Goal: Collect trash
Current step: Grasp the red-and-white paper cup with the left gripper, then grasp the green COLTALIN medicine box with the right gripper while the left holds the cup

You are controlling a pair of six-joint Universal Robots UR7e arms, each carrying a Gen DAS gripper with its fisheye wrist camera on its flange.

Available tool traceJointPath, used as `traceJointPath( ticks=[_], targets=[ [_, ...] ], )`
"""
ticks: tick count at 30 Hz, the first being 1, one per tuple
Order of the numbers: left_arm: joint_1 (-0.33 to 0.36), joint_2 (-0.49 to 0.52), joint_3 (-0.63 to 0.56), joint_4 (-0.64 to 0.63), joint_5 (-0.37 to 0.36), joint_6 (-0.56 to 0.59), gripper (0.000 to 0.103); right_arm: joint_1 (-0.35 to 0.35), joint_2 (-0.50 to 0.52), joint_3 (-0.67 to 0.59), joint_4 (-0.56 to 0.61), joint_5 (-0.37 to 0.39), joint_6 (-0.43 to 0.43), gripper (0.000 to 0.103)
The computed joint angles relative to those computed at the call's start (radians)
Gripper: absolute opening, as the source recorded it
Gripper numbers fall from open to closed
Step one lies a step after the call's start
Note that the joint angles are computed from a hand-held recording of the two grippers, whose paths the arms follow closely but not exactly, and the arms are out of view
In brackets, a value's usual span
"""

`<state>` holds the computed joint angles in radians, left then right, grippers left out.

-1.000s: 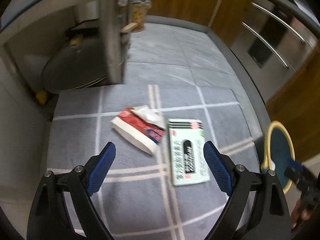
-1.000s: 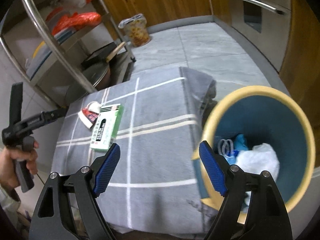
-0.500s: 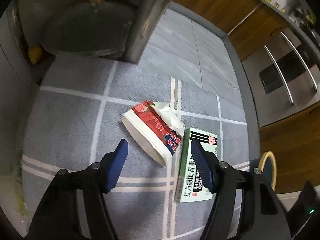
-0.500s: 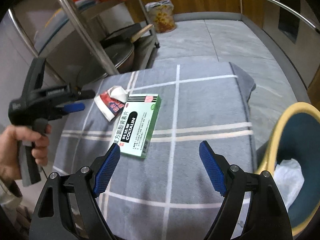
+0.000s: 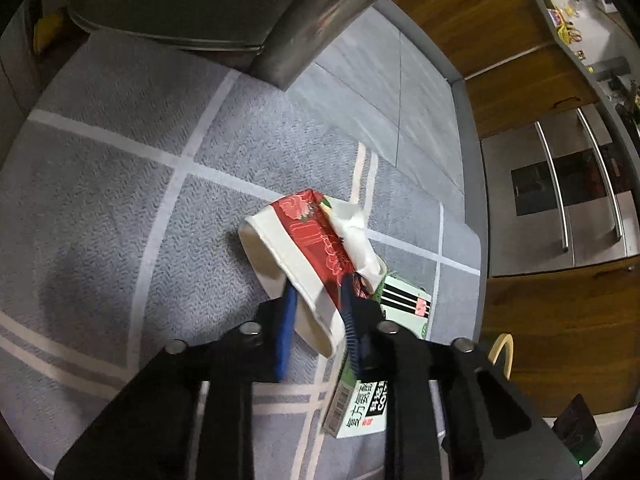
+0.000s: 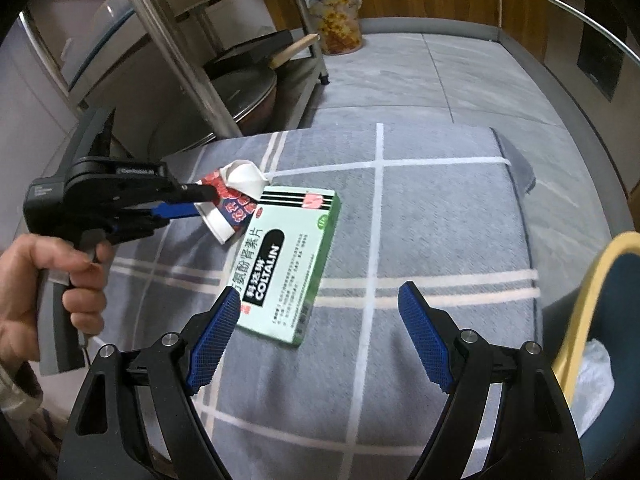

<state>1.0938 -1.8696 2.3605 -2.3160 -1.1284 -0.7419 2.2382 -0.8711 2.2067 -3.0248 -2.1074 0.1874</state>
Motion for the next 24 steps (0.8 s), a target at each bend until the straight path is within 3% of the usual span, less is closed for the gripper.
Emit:
traceJointPath(
  ticks=[4, 7, 12, 16, 20, 24],
  targets=[
    [0.009, 0.002, 0.016, -0.061, -0.017, 0.018, 0.007, 0.001, 0.043, -0.035, 0.007, 0.003, -0.005, 0.082],
    [-0.032, -0.023, 0.009, -0.043, 0.027, 0.014, 0.002, 0.006, 0.088, -0.07, 0.019, 0.004, -0.009, 0.082],
    [-0.123, -0.079, -0.02, 0.088, 0.146, -0.012, 0.002, 0.006, 0.161, -0.125, 0.037, -0.016, -0.013, 0.082],
    [-0.228, -0.14, -0.043, 0.245, 0.241, -0.042, 0.002, 0.008, 0.235, -0.182, 0.056, -0.097, 0.009, 0.086],
    [-0.259, -0.205, -0.051, 0.302, 0.247, -0.081, 0.002, 0.03, 0.29, -0.234, 0.115, -0.173, -0.03, 0.088],
    [-0.26, -0.242, -0.053, 0.335, 0.244, -0.096, 0.002, 0.03, 0.277, -0.212, 0.095, -0.156, -0.073, 0.081]
  ],
)
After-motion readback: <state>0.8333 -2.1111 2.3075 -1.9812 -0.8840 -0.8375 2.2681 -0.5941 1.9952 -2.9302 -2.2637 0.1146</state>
